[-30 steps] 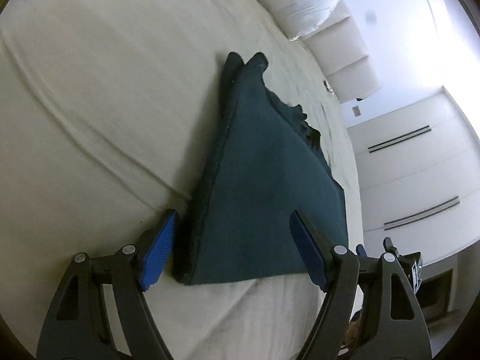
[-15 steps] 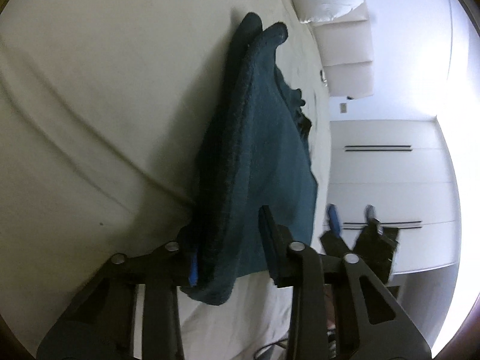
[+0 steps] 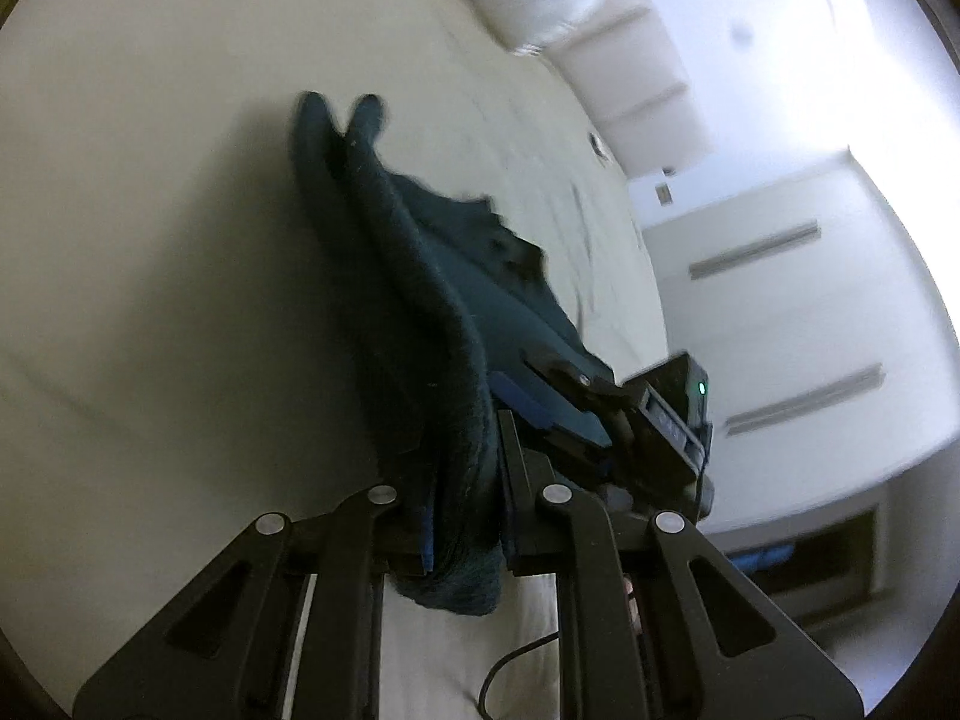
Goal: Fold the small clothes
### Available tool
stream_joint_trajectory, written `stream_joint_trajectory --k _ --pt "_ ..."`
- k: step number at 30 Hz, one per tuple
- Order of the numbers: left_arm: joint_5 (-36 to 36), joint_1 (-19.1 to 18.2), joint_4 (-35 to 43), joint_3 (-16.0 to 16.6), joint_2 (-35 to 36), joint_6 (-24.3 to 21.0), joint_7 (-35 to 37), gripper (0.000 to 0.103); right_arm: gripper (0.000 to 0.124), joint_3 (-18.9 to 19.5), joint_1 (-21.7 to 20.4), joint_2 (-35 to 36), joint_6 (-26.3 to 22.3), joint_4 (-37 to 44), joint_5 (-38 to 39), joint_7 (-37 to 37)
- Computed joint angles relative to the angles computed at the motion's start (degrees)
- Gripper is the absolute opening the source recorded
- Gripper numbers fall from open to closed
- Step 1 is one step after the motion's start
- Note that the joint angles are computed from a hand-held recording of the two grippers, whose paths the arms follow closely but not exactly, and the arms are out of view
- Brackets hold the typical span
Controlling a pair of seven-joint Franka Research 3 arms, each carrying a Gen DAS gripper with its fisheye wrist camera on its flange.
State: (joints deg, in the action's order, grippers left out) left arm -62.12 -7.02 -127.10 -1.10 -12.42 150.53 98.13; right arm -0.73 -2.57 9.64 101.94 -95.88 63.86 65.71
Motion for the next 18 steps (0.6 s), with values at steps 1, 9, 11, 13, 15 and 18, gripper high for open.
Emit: stream_joint_trajectory --k 1,9,11,13,15,18 --pt "1.93 -0.25 1.40 -0.91 0.82 0.35 -0.62 0.013 0.060 -0.20 -0.67 0.52 -1.25 0.43 1.56 -0.13" --pt "14.01 -1.97 15.10 -7.42 14.60 0.67 -5.60 0.013 0.076 -0.17 -7.69 6.73 -10.35 5.25 12.69 1.46" --pt "18.33 -2.01 17.18 -9.24 17.59 0.70 -8.01 0.013 0.076 0.28 -8.85 8.46 -11.79 6.86 13.01 2.18" --pt "22.00 -1.85 17.89 -10.61 19.08 0.00 -10.30 0.013 0.076 0.92 -9.41 10.06 -12.24 9.83 12.01 2.91" --pt "25.37 -1.84 17.35 -11.55 19.14 0.28 -11.72 0.013 0.077 1.58 -9.35 10.65 -12.14 12.28 10.13 3.19" --pt "31.26 -2.01 17.75 -12.13 19.46 0.77 -14.87 0.013 0.075 2.31 -8.72 11.34 -10.50 14.68 7.28 3.25"
